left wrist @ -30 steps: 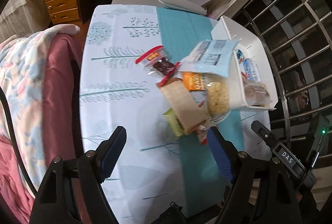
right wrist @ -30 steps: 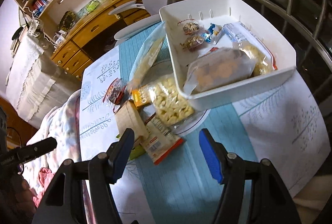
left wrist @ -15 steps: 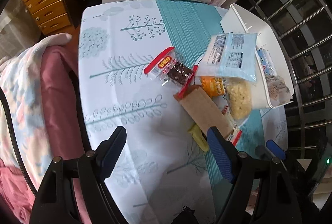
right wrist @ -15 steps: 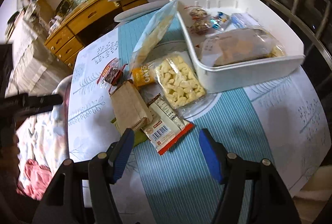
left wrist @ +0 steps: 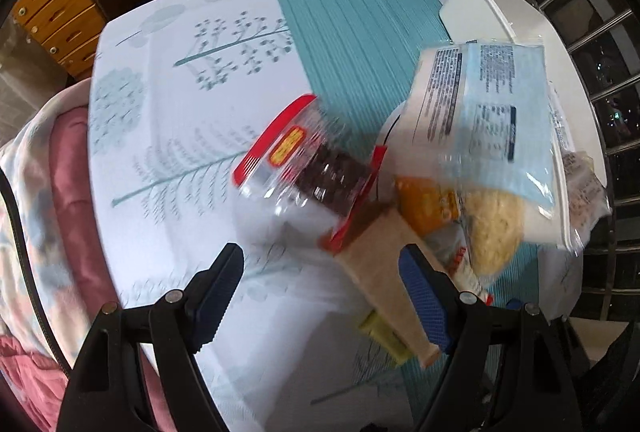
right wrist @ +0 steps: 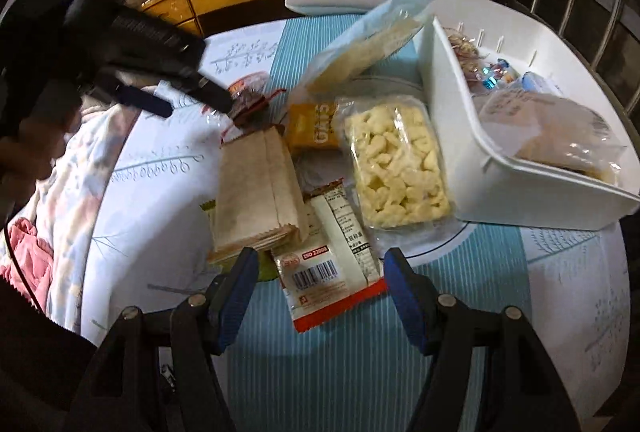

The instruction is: Organize snacks

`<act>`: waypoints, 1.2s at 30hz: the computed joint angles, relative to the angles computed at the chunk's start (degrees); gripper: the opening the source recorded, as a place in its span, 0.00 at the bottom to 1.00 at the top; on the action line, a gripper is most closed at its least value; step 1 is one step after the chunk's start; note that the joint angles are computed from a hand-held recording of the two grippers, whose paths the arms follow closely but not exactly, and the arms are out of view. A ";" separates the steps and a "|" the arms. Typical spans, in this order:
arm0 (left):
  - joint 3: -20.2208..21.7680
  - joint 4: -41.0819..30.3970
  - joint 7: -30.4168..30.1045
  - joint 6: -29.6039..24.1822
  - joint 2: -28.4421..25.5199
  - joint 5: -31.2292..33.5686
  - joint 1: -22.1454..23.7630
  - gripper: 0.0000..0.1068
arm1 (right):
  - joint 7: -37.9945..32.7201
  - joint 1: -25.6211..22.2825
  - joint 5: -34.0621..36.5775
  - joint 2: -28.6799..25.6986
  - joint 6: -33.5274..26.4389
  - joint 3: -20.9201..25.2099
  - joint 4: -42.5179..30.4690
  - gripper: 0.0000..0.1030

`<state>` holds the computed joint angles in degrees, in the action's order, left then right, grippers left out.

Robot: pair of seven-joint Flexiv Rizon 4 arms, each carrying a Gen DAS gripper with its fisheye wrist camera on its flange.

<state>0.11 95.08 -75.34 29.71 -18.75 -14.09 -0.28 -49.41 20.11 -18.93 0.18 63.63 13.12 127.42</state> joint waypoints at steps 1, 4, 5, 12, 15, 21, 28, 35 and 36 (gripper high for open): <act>-0.14 -0.91 -0.32 -0.03 -0.84 0.43 -0.22 0.74 | -0.50 -0.11 0.46 -0.41 0.82 -0.16 0.04 0.63; -0.36 -3.40 -1.19 0.08 -3.05 1.89 -0.94 0.74 | -1.72 -0.30 1.93 -1.05 2.66 -0.32 0.20 0.63; -0.37 -4.40 -1.48 -0.07 -3.89 2.56 -1.20 0.74 | -2.55 -0.27 2.87 -1.26 2.86 -0.26 0.07 0.63; -0.02 -9.11 -4.03 -1.74 -8.11 5.34 -2.32 0.74 | -8.89 -0.04 7.92 -2.50 3.64 -0.01 -0.88 0.63; 0.10 -10.06 -5.38 -1.98 -9.18 5.68 -2.56 0.74 | -9.62 0.04 7.99 -2.74 3.97 -0.07 -0.98 0.63; 0.19 -12.00 -8.28 -2.31 -10.96 6.97 -3.52 0.67 | -13.76 0.18 10.03 -3.41 2.22 0.15 -2.15 0.62; -0.31 -10.09 -7.53 -0.65 -9.74 5.63 -2.88 0.49 | -14.38 0.56 8.55 -3.36 0.03 0.05 -2.63 0.51; -0.31 -6.92 -6.62 0.23 -7.86 4.68 -2.56 0.45 | -13.34 0.91 7.74 -2.34 -5.20 0.23 -3.33 0.48; -0.34 -6.41 -6.46 0.21 -7.48 4.45 -2.49 0.44 | -13.12 0.92 7.74 -2.13 -5.73 0.25 -3.32 0.47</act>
<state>-0.22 88.67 -81.80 29.92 -26.23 -9.64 -2.77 -62.53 21.03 -11.19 -1.95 57.91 13.37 124.10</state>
